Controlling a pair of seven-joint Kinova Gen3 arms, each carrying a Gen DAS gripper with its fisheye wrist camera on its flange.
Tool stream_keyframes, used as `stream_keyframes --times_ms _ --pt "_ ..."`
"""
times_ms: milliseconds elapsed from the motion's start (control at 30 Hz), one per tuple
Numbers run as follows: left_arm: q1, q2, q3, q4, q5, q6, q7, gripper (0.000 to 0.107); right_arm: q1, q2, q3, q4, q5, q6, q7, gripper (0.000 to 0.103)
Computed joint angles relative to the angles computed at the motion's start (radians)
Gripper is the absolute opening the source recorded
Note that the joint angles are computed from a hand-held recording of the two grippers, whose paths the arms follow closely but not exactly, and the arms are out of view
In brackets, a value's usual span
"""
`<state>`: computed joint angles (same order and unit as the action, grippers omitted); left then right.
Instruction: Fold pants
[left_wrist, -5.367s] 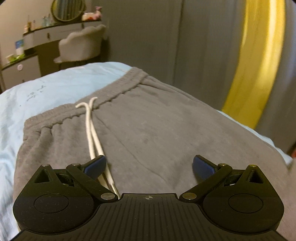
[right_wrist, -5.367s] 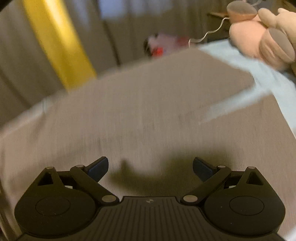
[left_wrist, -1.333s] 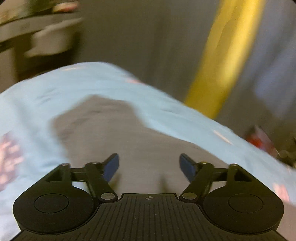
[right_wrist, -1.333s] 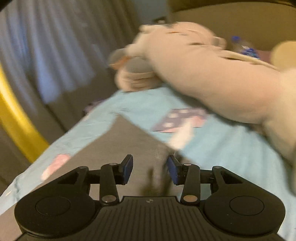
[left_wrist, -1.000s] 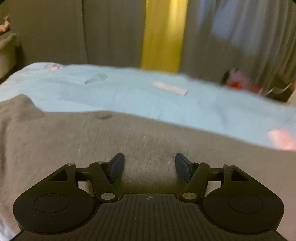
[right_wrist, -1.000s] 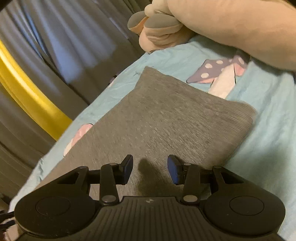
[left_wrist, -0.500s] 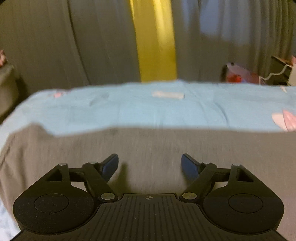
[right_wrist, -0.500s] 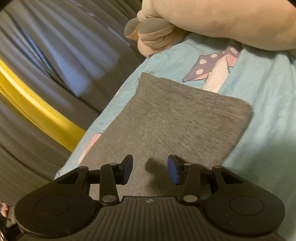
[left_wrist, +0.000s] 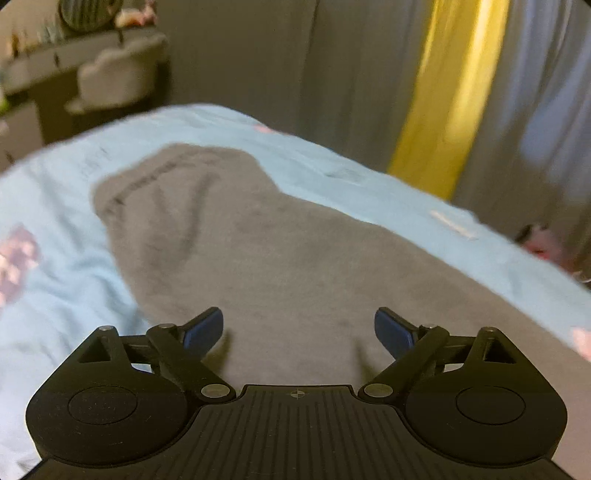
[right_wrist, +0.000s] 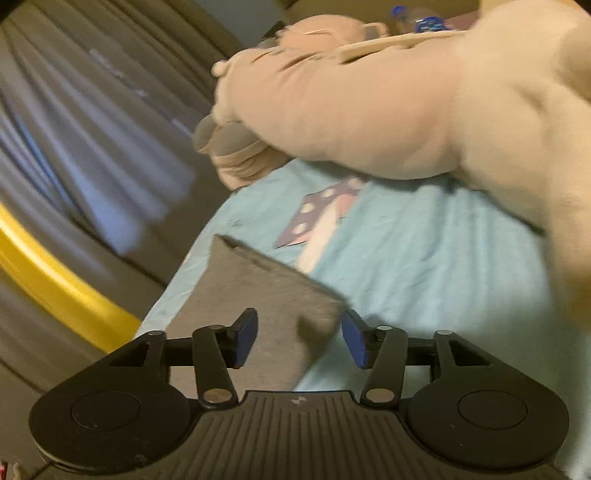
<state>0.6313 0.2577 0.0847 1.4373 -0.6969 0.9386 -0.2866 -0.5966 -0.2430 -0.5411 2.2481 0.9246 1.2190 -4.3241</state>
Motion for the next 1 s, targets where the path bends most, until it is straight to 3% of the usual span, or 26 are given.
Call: stream_keyframes --times_ms 67,133,267,467,600,633,667,700,767,900,1000 --pt "0.012 0.002 -0.030 0.001 0.050 -0.005 -0.019 0.094 0.007 0.005 0.028 0.014 0.029 -0.043 0.015 0.066" --pt "0.046 0.027 -0.086 -0.049 0.119 0.054 -0.046 0.094 0.021 0.004 0.061 0.016 0.037 -0.074 0.063 0.068" --pt "-0.013 0.052 -0.015 -0.074 0.108 0.107 0.010 0.094 0.039 -0.007 0.109 0.024 0.008 -0.122 0.177 0.072" --pt "0.009 0.100 -0.019 -0.138 0.104 0.171 -0.041 0.094 0.086 -0.033 0.074 0.086 0.031 -0.181 0.161 0.074" --pt "0.013 0.104 -0.027 -0.142 0.112 0.163 -0.058 0.094 0.103 -0.016 0.098 0.079 0.050 -0.225 0.248 0.077" --pt "0.013 0.106 -0.028 -0.145 0.115 0.166 -0.064 0.094 0.107 -0.021 0.107 0.081 0.059 -0.249 0.270 0.075" --pt "0.013 0.109 -0.028 -0.148 0.117 0.168 -0.069 0.094 0.105 -0.026 0.118 0.082 0.067 -0.273 0.288 0.064" --pt "0.016 0.112 -0.030 -0.153 0.117 0.173 -0.073 0.094 0.121 -0.023 0.110 0.074 0.058 -0.280 0.312 0.046" --pt "0.021 0.118 -0.033 -0.159 0.116 0.180 -0.079 0.094 0.112 -0.023 0.120 0.073 0.052 -0.291 0.325 0.027" --pt "0.027 0.124 -0.037 -0.168 0.116 0.191 -0.091 0.094 0.182 -0.043 0.037 0.104 0.072 -0.314 0.204 0.028" --pt "0.031 0.120 -0.041 -0.160 0.113 0.184 -0.084 0.094 0.156 -0.023 0.075 0.064 0.031 -0.287 0.217 0.040"
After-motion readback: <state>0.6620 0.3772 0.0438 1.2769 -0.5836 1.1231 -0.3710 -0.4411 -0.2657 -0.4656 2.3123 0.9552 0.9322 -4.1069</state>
